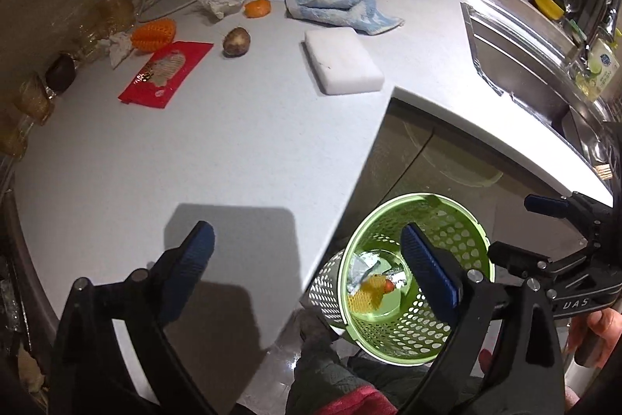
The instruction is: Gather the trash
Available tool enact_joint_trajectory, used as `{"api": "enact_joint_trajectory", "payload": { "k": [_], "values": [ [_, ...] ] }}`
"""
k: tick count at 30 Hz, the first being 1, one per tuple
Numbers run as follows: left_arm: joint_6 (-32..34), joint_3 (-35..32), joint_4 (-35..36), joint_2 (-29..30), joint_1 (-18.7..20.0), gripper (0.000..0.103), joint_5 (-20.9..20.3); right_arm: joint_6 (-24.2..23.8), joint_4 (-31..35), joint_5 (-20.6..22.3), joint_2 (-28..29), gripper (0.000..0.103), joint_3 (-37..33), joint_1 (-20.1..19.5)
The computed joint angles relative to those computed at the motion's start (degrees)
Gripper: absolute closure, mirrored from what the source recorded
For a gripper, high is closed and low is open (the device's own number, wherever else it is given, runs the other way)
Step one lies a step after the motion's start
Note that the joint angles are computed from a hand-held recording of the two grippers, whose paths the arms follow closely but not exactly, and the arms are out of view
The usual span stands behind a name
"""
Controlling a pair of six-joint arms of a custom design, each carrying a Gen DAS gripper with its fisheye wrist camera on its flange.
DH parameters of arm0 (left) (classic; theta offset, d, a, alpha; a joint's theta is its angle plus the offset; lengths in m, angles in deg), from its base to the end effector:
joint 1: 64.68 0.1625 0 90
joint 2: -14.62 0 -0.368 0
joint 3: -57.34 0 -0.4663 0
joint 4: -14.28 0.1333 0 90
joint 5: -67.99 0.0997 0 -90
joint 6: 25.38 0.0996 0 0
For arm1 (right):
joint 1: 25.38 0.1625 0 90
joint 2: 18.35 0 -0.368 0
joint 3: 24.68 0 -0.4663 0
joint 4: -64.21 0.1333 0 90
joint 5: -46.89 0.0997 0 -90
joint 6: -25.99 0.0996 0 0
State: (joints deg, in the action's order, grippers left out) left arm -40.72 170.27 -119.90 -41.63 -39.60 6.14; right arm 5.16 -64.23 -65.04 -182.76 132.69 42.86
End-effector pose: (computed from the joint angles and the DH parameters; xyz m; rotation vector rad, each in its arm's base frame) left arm -0.4117 -0.3917 -0.0285 1.1645 2.3496 -0.2041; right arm -0.0012 -0.2623 0.3249 -0.2145 -2.4003 0.7690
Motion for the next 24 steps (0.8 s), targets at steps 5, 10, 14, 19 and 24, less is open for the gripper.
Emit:
{"api": "enact_joint_trajectory", "payload": {
  "k": [5, 10, 14, 19, 24],
  "values": [
    [4.4, -4.9, -2.4, 3.1, 3.3, 0.011, 0.3, 3.5, -14.3, -7.1, 18.6, 0.002, -6.7, 8.6],
    [9.8, -12.2, -5.1, 8.4, 7.1, 0.011, -0.9, 4.4, -26.9, -11.7, 36.3, 0.002, -14.2, 13.8],
    [13.1, -18.7, -5.3, 13.6, 10.0, 0.011, -2.3, 4.0, -34.2, -14.5, 47.1, 0.002, -19.4, 15.4],
    [15.9, -26.0, -4.3, 19.8, 12.6, 0.011, -3.7, 5.9, -38.3, -16.1, 54.7, 0.002, -23.9, 15.4],
    [17.8, -32.3, -3.5, 24.9, 14.1, 0.011, -4.5, 7.4, -40.1, -17.9, 58.3, 0.002, -25.9, 14.8]
  ]
}}
